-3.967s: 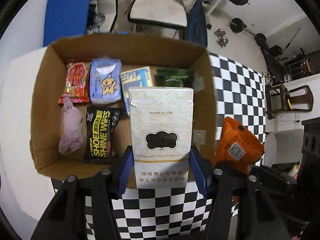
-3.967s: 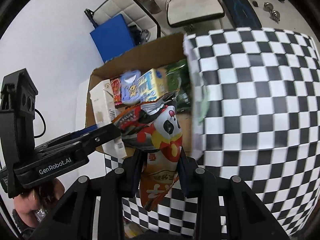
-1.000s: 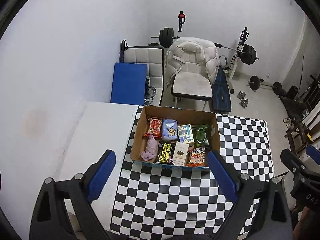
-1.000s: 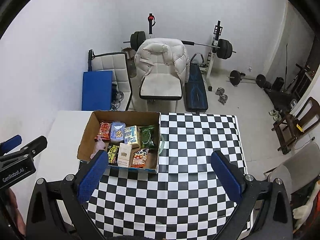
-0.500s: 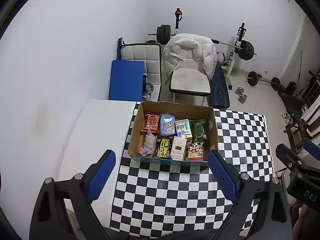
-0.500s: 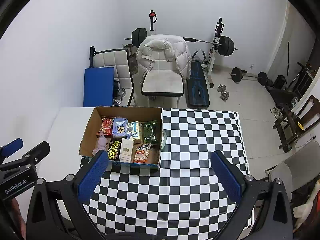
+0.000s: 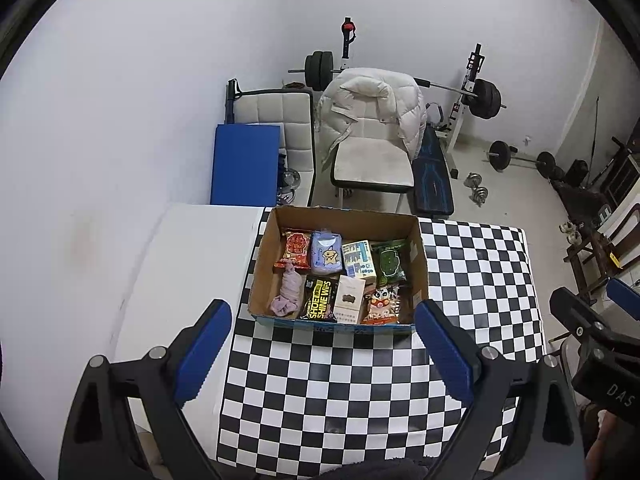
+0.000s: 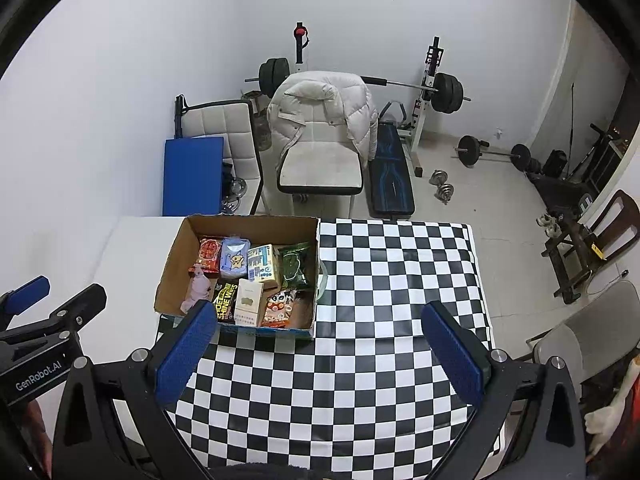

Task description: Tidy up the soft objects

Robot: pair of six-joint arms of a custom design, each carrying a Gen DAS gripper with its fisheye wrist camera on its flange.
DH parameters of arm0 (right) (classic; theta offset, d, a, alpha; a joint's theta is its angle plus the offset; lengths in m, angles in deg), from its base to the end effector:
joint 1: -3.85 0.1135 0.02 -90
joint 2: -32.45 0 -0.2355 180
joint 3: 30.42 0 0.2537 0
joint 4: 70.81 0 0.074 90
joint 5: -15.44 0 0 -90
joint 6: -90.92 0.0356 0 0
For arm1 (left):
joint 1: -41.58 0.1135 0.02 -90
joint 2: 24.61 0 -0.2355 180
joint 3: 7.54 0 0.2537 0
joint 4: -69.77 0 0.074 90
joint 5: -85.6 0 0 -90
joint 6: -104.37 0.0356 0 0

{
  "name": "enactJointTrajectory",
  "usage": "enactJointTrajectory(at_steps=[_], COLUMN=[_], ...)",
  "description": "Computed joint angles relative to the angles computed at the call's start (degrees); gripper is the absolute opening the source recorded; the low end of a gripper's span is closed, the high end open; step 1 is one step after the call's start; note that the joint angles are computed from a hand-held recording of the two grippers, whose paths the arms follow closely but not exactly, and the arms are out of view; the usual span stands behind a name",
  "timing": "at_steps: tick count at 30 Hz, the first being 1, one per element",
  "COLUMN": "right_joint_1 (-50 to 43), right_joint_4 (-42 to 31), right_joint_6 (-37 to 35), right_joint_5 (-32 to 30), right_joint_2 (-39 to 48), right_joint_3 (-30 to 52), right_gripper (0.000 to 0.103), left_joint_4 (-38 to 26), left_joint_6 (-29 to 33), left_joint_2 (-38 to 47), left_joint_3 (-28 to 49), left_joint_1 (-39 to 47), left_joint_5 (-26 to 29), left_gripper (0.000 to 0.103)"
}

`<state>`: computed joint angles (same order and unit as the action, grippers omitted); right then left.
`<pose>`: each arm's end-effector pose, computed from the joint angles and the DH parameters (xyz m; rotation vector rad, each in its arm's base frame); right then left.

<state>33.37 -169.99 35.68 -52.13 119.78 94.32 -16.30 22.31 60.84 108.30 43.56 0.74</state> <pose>0.2339 0.1168 0.4087 0.2409 2.5132 -0.0860 0.2818 0.0066 0.3862 0.1670 2.5319 -0.0457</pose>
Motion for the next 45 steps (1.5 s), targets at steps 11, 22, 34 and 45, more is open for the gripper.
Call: enactJointTrajectory(at_steps=[11,22,34,45], right_joint_1=[-0.43,-0.57,-0.86,-1.26], right_joint_4=[-1.51,-1.56,-1.4,-1.15], right_joint_6=[0.24,0.07,-0.21,-0.62], right_joint_5=[0.33,0.13,0.1,-0.11], right_joint_2=[-0.45,-0.64,-1.06,-1.64], right_joint_3=[0.97,0.93,0.62,0.04], right_gripper=[0.103,0.103,0.103,0.103], left_joint_4=[-0.05,-0.13,-0.01,-0.05], left_joint_6=[-0.16,-0.03,-0.15,-0.16], left_joint_2=[0.58,0.73,0.8,0.83], left_joint_3=[0.37,0.56,0.48,0.45], left_joint_1=[-0.78,-0.72,-0.84,-0.91], left_joint_5=[0.04,0.11,0.15,0.14], left_gripper=[0.094,0.094,0.094,0.094])
